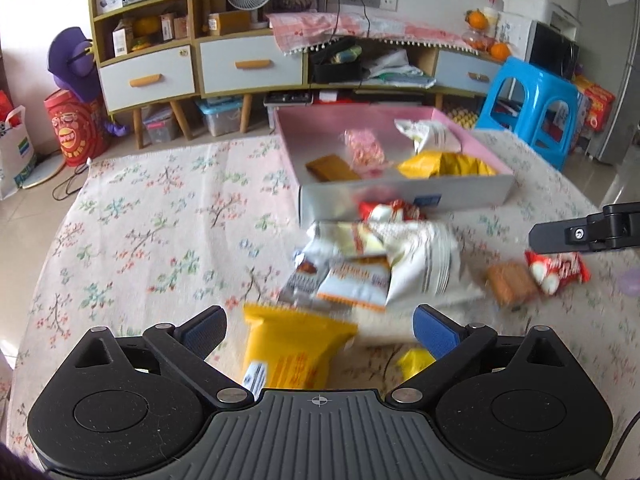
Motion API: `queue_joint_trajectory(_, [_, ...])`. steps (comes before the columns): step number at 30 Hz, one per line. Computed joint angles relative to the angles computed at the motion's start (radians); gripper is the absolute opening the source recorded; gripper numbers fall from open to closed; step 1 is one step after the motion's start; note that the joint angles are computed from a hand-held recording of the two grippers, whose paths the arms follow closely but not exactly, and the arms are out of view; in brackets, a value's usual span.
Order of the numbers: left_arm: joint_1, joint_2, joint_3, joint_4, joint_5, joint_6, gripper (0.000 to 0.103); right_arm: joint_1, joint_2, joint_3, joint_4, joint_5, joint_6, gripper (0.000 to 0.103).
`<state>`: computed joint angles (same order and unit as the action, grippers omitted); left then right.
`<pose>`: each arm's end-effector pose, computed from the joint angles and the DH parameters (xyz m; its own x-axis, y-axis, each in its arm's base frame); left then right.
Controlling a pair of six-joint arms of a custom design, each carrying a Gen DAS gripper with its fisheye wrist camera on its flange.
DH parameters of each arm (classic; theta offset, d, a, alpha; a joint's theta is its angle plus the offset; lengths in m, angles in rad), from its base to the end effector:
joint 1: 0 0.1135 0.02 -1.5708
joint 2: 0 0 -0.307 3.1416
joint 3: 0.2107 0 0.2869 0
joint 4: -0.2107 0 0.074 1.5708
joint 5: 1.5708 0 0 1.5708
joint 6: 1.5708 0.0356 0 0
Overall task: Organize snacks
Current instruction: 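Grasp a yellow waffle pack with the left tool while the right grasps a yellow pack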
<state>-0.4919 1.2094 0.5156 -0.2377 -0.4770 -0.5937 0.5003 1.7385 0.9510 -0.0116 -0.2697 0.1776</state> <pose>0.2092 -0.0935 0.1826 -0.6860 -0.1963 -0.7007 -0.2481 0.9683 -0.0284 0.3352 0.1941 0.1821 -0.7295 -0.2047 -0.6526 -0.5044 0.8054 0.3112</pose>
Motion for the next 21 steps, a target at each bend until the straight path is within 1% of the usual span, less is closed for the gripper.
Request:
queue_joint_trajectory(4, [-0.008,-0.032,-0.031,-0.016,0.001,-0.01,0.101,0.012,-0.009,-0.042,0.036,0.039,-0.05,0.092])
queue_joint_trajectory(9, [-0.025,-0.088,-0.08,-0.032,-0.018,-0.02,0.101,0.012,-0.016,-0.09,0.086,0.042,-0.074,0.092])
queue_joint_trajectory(16, [-0.04,-0.092,-0.114,-0.052,-0.044,-0.022,0.101,0.04,-0.026,-0.143,0.145,0.061,-0.1,0.092])
queue_joint_trajectory(18, [-0.04,-0.097,-0.124,-0.044,-0.052,0.0,0.101,0.051,-0.028,-0.15,0.144,0.057,-0.097,0.092])
queue_joint_trajectory(21, [-0.035,-0.114,-0.162,0.021,-0.064,0.064,0.101,0.075,-0.035,-0.168,0.154,0.052,-0.099,0.092])
